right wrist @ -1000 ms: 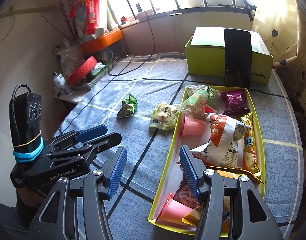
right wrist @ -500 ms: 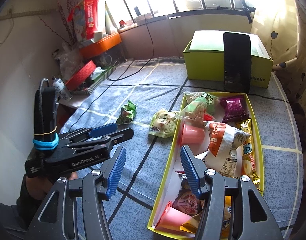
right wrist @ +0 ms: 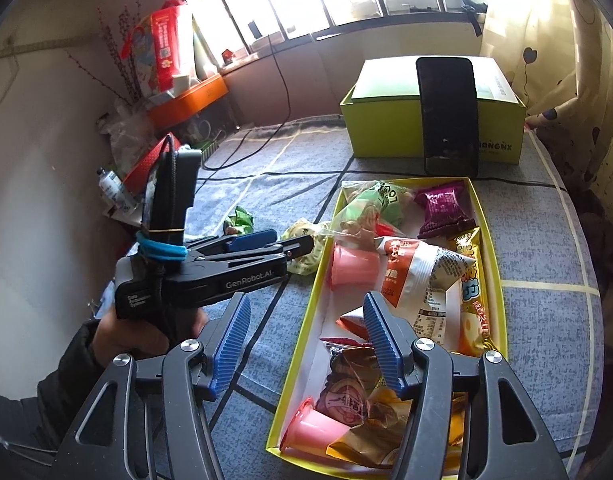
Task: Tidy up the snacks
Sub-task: 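Withdraw both tools and move the left tool to the white-and-green bread packet, then grasp the white-and-green bread packet with the left tool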
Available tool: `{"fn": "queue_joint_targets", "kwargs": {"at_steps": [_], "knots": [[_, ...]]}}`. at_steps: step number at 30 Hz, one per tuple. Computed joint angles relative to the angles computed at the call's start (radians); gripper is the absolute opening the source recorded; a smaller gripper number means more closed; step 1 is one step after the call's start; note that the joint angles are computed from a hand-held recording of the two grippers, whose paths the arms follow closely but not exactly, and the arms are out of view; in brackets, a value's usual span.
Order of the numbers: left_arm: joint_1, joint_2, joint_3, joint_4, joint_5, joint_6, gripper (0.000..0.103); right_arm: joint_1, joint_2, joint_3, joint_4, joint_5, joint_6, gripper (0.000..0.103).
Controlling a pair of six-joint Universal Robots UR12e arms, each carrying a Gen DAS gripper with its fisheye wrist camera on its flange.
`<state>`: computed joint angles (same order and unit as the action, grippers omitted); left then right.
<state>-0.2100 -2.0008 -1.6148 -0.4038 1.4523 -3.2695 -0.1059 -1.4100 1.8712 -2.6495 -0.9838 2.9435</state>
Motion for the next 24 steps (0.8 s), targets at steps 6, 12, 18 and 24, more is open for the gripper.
{"fn": "queue_joint_targets", "kwargs": {"at_steps": [6,12,18,24], "knots": [[-0.011,-0.019,0.021,-0.003,0.047,0.028,0.059,-0.002,0.001,-0.001,-0.007,0.006,-0.003,0.058],[-0.016,-0.037,0.043,-0.04,0.078,0.068,0.063,0.001,0.001,-0.001,-0.004,0.007,-0.005,0.058],[-0.019,-0.042,0.045,-0.027,0.094,0.088,0.063,0.001,0.0,0.001,-0.002,0.004,0.0,0.058],[-0.017,-0.024,0.018,-0.018,0.12,0.062,0.061,0.001,-0.001,0.002,-0.005,0.004,0.001,0.058]]}}
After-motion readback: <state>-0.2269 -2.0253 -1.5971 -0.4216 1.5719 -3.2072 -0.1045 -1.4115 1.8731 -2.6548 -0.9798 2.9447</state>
